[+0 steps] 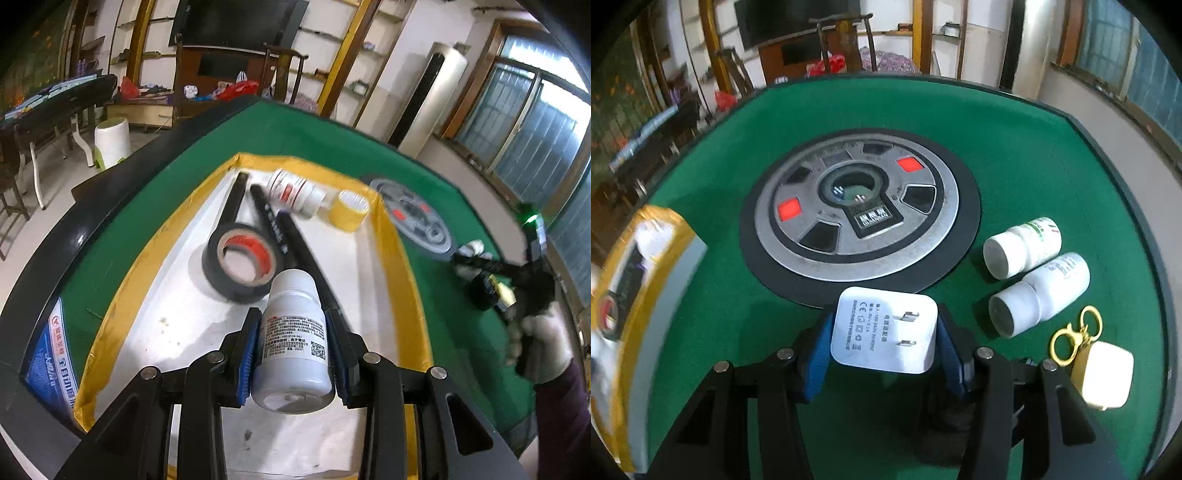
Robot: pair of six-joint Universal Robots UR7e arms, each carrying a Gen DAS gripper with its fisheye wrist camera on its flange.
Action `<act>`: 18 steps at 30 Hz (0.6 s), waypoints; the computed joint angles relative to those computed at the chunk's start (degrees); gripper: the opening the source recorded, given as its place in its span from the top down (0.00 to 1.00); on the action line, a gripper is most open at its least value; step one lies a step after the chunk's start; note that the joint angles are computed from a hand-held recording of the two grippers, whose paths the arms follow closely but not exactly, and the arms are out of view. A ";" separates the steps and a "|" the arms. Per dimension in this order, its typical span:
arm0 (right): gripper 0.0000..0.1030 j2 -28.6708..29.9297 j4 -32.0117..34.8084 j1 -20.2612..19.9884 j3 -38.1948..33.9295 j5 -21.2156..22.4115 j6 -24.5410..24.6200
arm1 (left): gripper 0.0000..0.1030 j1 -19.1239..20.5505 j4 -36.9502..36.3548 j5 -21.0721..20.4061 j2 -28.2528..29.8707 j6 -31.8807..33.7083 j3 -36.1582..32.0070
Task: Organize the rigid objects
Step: 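Carry the bottle and plug adapter to the white tray and release them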
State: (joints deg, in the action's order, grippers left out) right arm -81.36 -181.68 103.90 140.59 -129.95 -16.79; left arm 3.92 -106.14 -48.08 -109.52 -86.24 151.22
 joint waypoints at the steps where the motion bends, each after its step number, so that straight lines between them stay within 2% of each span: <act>1: 0.50 -0.81 -0.07 0.36 0.36 0.64 0.31 | 0.65 1.20 -0.92 -0.44 0.88 0.85 -0.12; 6: 0.50 -4.30 5.14 4.13 0.11 5.25 3.02 | 0.65 7.70 -7.18 -2.65 6.46 6.78 -1.38; 9: 0.50 -3.42 6.98 7.57 -0.39 6.92 4.40 | 0.64 9.18 -7.84 -2.45 7.44 8.00 -1.84; 11: 0.50 -1.80 7.84 10.06 -0.81 7.84 5.34 | 0.55 10.34 -9.23 -2.79 7.89 10.11 -2.26; 12: 0.50 -0.92 8.23 11.23 -1.17 8.31 5.72 | 0.43 10.72 -10.74 -3.26 7.64 11.12 -2.05; 13: 0.50 0.33 8.59 12.54 -1.69 9.06 6.21 | 0.33 10.73 -11.09 -3.54 7.29 11.19 -2.02; 16: 0.50 3.43 10.07 15.35 -3.35 10.75 7.28 | 0.32 8.74 -11.80 -4.24 3.11 10.80 -0.58; 18: 0.50 5.92 10.83 17.39 -4.56 10.77 7.68 | 0.32 5.44 -8.56 -3.34 -0.27 8.78 -0.05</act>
State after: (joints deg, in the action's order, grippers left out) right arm -75.44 -170.85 121.30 136.03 -119.18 -9.10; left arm 9.36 -114.70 -51.42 -109.79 -77.47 151.16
